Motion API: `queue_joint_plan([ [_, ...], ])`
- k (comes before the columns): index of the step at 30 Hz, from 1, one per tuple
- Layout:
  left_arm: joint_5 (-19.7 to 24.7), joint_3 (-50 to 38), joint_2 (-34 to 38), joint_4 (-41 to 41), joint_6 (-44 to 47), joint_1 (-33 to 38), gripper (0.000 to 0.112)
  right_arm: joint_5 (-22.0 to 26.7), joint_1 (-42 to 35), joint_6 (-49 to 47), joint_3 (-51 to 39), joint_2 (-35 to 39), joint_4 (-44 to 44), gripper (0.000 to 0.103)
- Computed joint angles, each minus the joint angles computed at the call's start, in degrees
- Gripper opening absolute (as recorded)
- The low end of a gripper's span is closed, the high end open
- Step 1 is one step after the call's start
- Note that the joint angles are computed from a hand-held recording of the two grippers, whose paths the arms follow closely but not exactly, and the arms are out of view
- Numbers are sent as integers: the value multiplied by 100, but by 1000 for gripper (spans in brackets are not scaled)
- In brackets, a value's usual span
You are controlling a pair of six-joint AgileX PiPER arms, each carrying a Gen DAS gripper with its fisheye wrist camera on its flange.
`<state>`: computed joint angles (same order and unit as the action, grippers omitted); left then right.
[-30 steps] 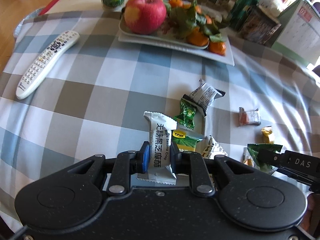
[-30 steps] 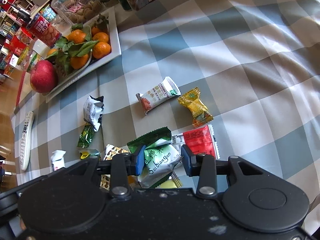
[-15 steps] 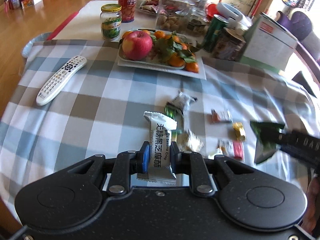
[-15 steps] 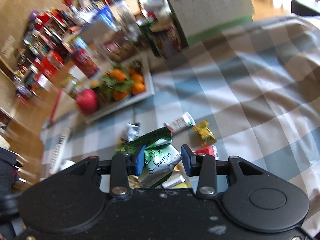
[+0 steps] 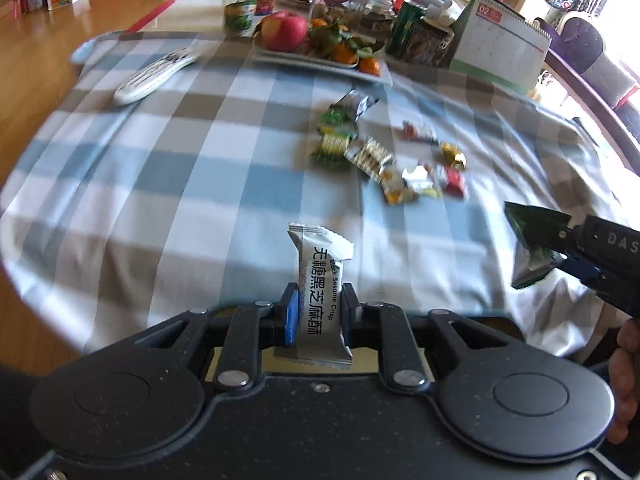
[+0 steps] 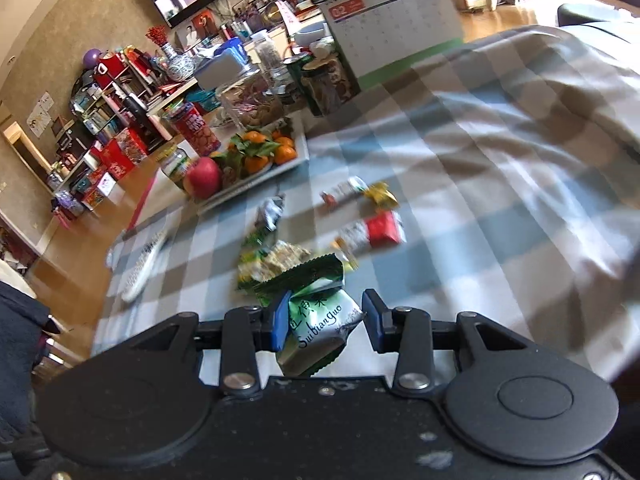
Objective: Organize snacks
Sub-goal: 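Lift both held snacks and carry them over the gold tray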
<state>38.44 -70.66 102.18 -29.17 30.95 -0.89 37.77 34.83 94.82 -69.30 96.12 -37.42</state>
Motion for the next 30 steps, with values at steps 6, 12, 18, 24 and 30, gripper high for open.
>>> queue_joint_plan([
  [6, -519, 1049, -591, -151, 408, 79, 27, 684, 1083, 1318, 674, -330, -875, 41],
  [12, -600, 1653, -860, -311, 831, 61, 27, 1119, 1941, 1849, 969, -452, -948, 41],
  [18, -522, 1901, -813, -18, 541, -38, 27, 1147, 2470, 2214, 1163, -453, -605, 41],
  [24, -667, 2116, -985, -189, 667, 54, 27, 1418, 2600, 1863, 880, -189, -442, 41],
  [30, -882, 2148, -898, -266, 548, 51, 27, 1261, 2459, 1932, 1002, -257, -298, 41],
])
